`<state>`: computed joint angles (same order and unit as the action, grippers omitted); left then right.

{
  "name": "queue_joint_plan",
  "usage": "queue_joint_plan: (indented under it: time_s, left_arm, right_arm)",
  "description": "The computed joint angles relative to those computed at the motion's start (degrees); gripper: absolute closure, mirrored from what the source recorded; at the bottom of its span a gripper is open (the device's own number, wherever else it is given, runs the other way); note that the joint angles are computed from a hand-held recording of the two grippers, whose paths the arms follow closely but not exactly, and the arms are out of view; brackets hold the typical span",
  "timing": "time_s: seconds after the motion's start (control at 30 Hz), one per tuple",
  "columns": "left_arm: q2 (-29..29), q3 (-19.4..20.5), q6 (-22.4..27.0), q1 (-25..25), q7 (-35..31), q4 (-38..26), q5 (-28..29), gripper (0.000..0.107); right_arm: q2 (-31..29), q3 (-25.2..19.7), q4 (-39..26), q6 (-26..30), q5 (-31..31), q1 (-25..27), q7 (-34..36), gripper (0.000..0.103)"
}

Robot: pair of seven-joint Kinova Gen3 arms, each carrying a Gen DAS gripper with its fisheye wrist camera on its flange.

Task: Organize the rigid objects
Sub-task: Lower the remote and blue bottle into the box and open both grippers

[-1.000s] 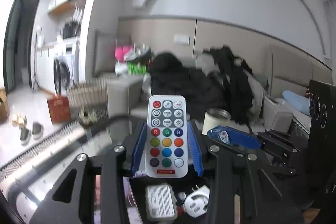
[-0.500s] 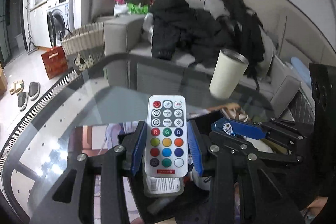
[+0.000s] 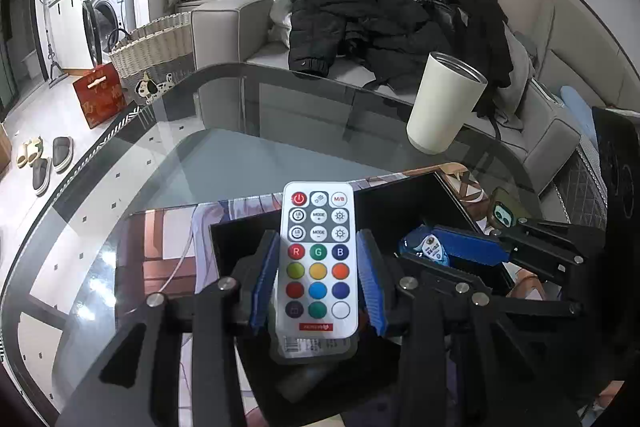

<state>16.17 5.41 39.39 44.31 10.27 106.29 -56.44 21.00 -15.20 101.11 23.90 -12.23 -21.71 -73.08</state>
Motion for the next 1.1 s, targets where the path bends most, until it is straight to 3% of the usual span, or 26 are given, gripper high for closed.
queue_joint_plan:
  time_s: [0.5,0.63,0.73,0.83,1.0,1.1]
  left_arm:
    - [0.2,-0.5,-2.4,-1.5,-4.0,-0.1,4.7,0.070]
    - [0.7,-0.9,-1.0,-0.8,-4.6,-0.9,4.9,0.069]
    - [0.8,-1.2,0.1,0.2,-3.8,-1.0,3.6,0.067]
    - [0.7,-1.5,1.7,1.7,-0.9,-0.7,0.9,0.048]
    - [-0.5,-0.6,2.7,2.8,5.2,1.1,-4.6,0.047]
    - [-1.3,0.6,5.2,3.9,9.9,2.3,-8.7,0.039]
  right_arm:
    - [2.2,0.9,-3.0,3.8,0.3,-0.6,-0.6,0.072]
    - [2.0,0.8,-2.9,4.2,0.1,-0.6,-0.6,0.072]
    - [1.9,1.2,-2.8,4.0,0.7,-1.1,-1.0,0.072]
    - [1.6,0.6,-2.4,3.8,0.1,-0.4,-0.5,0.072]
    - [-0.1,-1.0,-0.2,1.3,-2.2,1.7,1.5,0.072]
    - [-1.7,-2.4,1.9,-1.0,-4.2,3.3,3.4,0.067]
